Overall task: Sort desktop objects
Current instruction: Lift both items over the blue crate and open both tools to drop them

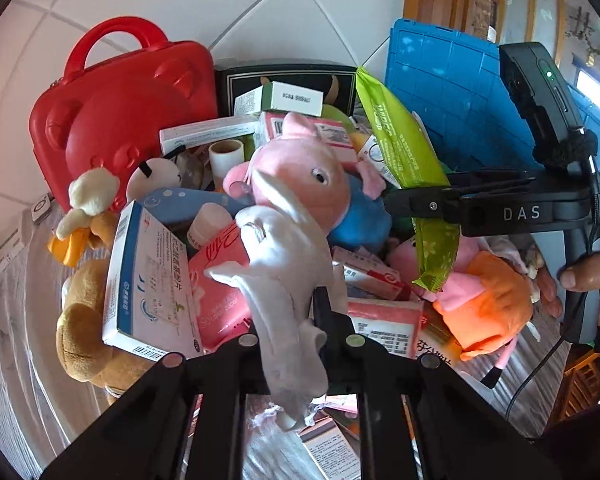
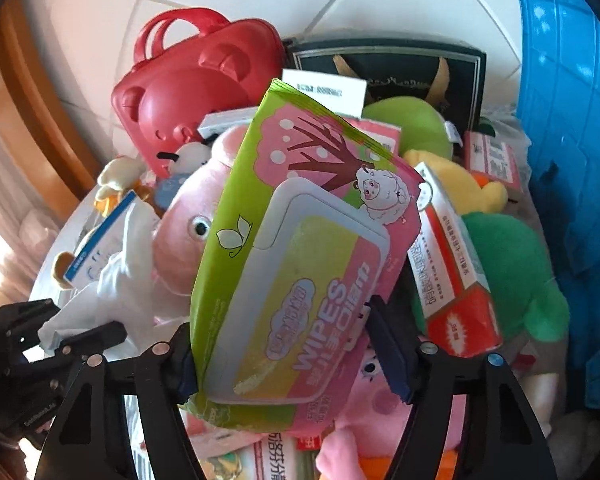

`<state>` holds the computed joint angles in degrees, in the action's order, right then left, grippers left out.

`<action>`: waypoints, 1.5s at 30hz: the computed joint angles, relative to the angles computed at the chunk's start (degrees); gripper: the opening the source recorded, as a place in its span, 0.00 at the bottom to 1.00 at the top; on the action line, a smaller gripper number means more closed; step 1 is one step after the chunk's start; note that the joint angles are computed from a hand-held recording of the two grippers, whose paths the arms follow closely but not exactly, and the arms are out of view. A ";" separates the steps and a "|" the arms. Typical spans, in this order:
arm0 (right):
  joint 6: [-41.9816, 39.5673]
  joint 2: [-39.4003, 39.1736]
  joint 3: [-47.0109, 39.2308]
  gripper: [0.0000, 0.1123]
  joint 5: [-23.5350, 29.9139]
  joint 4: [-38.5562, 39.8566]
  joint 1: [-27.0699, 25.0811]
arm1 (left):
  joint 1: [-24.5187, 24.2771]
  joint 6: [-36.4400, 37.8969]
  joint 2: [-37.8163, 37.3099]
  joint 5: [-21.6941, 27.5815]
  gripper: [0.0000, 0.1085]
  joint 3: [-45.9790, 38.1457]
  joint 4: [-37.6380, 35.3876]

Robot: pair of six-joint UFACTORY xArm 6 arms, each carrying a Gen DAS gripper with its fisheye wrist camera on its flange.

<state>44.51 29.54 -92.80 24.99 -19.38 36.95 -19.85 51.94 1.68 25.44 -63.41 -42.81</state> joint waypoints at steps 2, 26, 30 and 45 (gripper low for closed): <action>1.82 -2.46 1.49 0.63 -0.39 -3.52 0.73 | -0.25 1.04 -1.86 -0.05 0.11 0.48 -1.03; 44.05 -51.55 26.61 0.64 45.61 -50.55 20.32 | -20.43 15.71 -2.39 12.43 0.11 -25.57 -12.30; 42.89 -61.43 32.34 0.65 50.45 -49.03 18.04 | -26.01 7.65 6.92 14.16 0.11 -38.99 -7.29; 28.89 -79.22 45.22 0.91 31.55 -35.77 -12.02 | -35.74 -26.69 26.20 5.38 0.90 -65.79 29.17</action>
